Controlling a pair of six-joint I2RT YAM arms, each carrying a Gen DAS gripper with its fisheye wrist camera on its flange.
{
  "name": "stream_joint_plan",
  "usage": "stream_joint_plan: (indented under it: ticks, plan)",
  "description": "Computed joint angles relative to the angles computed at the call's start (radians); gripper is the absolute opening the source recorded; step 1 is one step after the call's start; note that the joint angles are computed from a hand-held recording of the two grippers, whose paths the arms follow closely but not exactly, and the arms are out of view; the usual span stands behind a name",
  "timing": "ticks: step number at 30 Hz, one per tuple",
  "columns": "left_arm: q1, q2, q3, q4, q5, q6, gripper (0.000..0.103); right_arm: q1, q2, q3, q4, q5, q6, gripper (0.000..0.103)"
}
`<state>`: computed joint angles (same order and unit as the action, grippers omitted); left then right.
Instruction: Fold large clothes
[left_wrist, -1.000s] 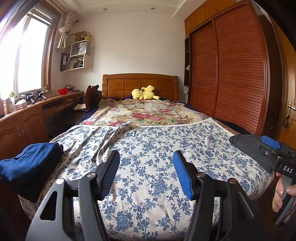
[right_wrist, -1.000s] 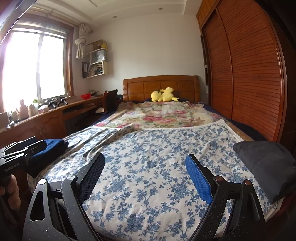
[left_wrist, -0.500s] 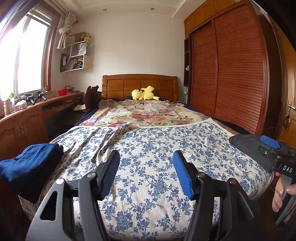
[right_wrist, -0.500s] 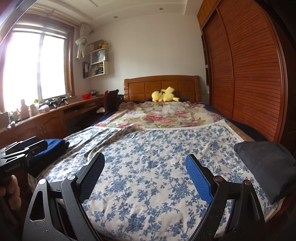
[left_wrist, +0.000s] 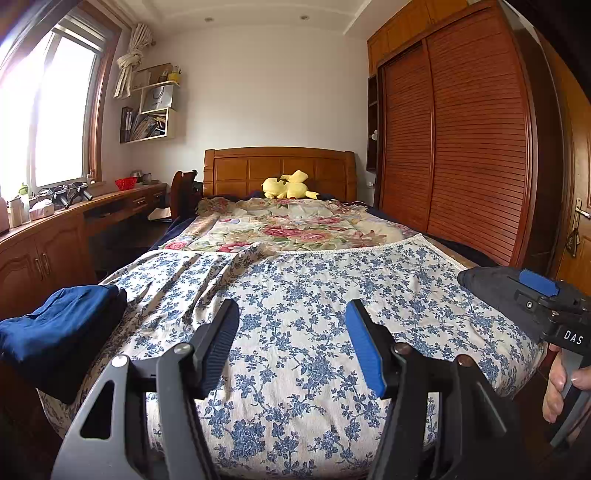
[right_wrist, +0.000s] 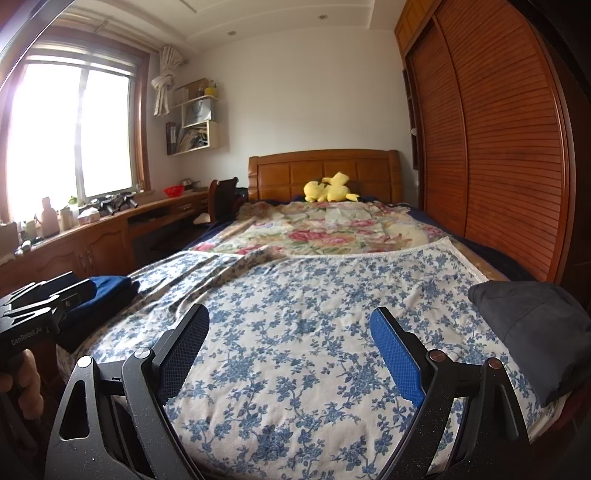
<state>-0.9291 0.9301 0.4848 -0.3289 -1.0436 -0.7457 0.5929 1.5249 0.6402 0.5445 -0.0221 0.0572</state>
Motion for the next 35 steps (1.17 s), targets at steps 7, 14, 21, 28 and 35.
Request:
stream_joint_plan:
  ticks: [7, 14, 21, 28, 35]
  plan:
    - [0.001, 0.003, 0.001, 0.003, 0.001, 0.002, 0.060, 0.003, -0.002, -0.004, -0.002, -0.001, 0.003, 0.091]
    - [-0.002, 0.004, 0.004, -0.002, -0.001, -0.001, 0.060, 0.003, -0.002, -0.003, -0.002, 0.000, 0.003, 0.091]
    - [-0.006, 0.006, 0.007, -0.007, -0.004, -0.007, 0.060, 0.003, -0.002, -0.002, -0.003, -0.002, 0.003, 0.091]
    - [-0.006, 0.004, 0.005, -0.005, -0.003, -0.005, 0.060, 0.003, -0.002, -0.001, -0.003, 0.000, 0.003, 0.091]
    - [-0.010, 0.006, 0.006, -0.007, -0.005, -0.009, 0.060, 0.002, -0.002, 0.000, -0.006, -0.002, 0.003, 0.091]
